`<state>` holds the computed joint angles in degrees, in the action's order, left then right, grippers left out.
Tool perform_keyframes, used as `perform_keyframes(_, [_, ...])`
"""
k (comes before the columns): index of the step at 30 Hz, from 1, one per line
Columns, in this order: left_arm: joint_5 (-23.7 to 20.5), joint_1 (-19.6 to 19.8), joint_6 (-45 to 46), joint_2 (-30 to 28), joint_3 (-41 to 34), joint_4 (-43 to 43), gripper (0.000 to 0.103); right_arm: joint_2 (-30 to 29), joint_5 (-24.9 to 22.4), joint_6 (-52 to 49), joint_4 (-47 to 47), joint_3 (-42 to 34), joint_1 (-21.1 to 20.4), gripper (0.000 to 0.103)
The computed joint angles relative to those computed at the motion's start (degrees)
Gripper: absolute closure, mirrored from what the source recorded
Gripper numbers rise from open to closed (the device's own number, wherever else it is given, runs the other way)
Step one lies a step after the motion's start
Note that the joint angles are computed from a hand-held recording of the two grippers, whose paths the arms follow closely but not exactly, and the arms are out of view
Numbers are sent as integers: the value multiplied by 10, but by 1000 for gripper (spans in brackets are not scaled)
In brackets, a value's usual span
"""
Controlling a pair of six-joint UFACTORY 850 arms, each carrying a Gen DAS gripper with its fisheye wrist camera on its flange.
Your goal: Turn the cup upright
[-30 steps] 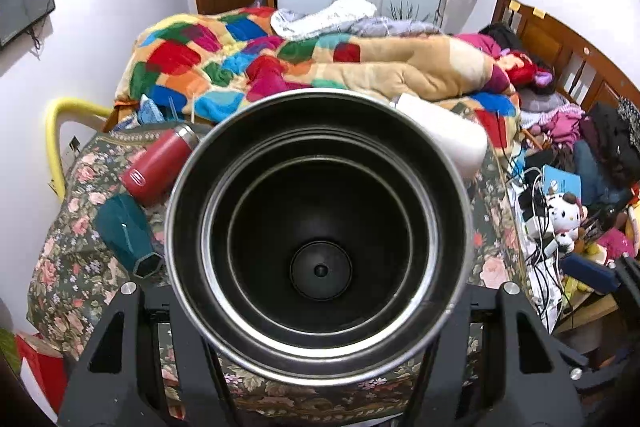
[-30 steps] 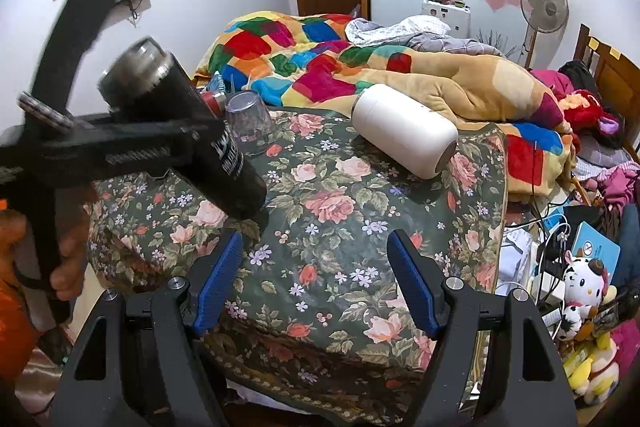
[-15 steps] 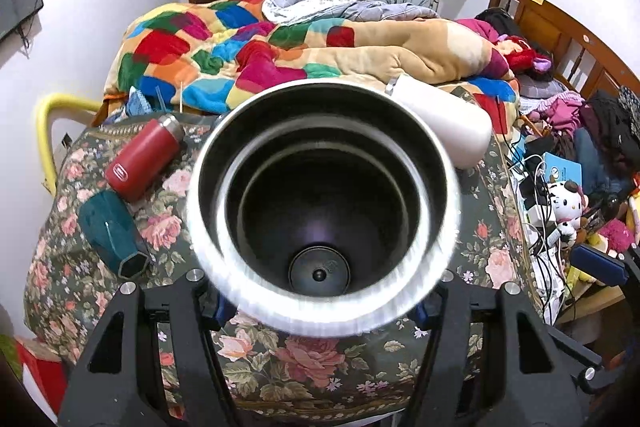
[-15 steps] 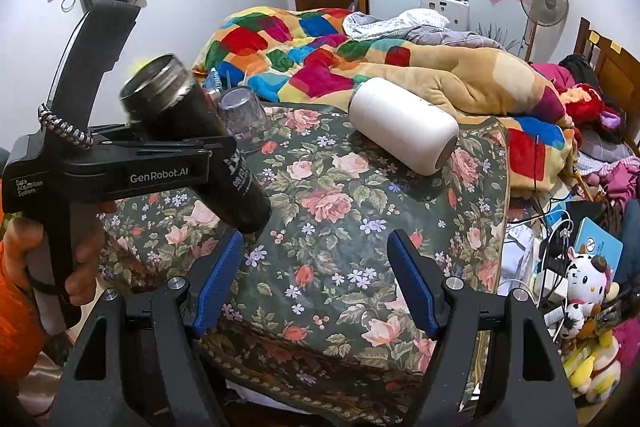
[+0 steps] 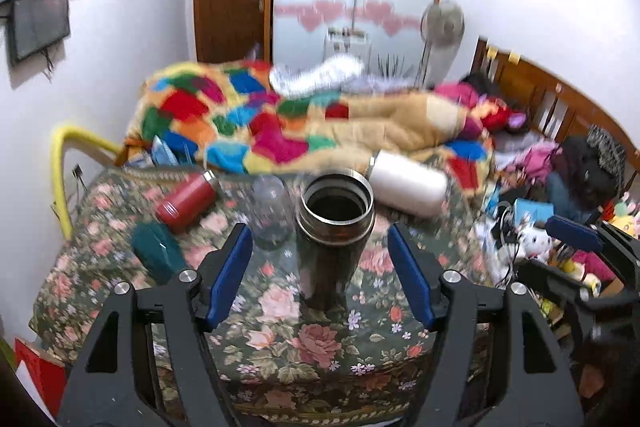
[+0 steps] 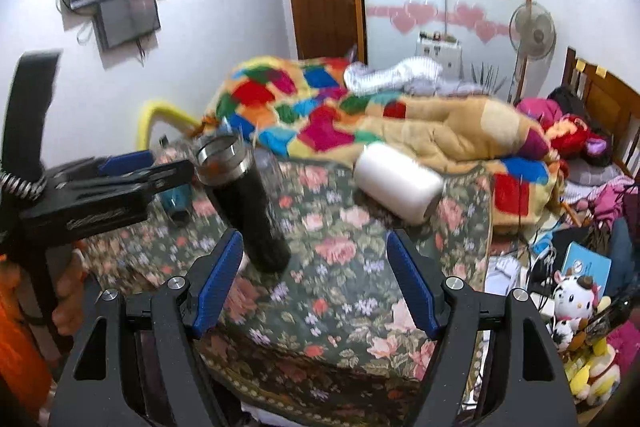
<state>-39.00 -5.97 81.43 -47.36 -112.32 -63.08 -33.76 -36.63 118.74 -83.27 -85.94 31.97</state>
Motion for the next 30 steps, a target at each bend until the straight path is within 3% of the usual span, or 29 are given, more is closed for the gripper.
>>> perform_keyframes(6, [-11, 40, 232, 102, 137, -223, 28, 36, -81, 85, -88, 23, 38, 31])
perform_keyframes(11, [-71, 73, 346, 169, 228, -362, 25, 58, -162, 148, -160, 40, 75, 30])
perform_keyframes(15, [-108, 88, 447, 217, 301, -464, 17, 59, -228, 170, -190, 42, 103, 25])
perform_keyframes(19, [-121, 95, 491, 238, 335, -509, 7, 46, -276, 154, -189, 27, 121, 22])
perform_keyframes(24, [-113, 96, 501, 249, 354, -524, 0, 33, -319, 149, -182, 19, 135, 4])
perform_keyframes(30, [-113, 100, 511, 252, 365, -532, 0, 21, -356, 120, -167, 9, 147, 0])
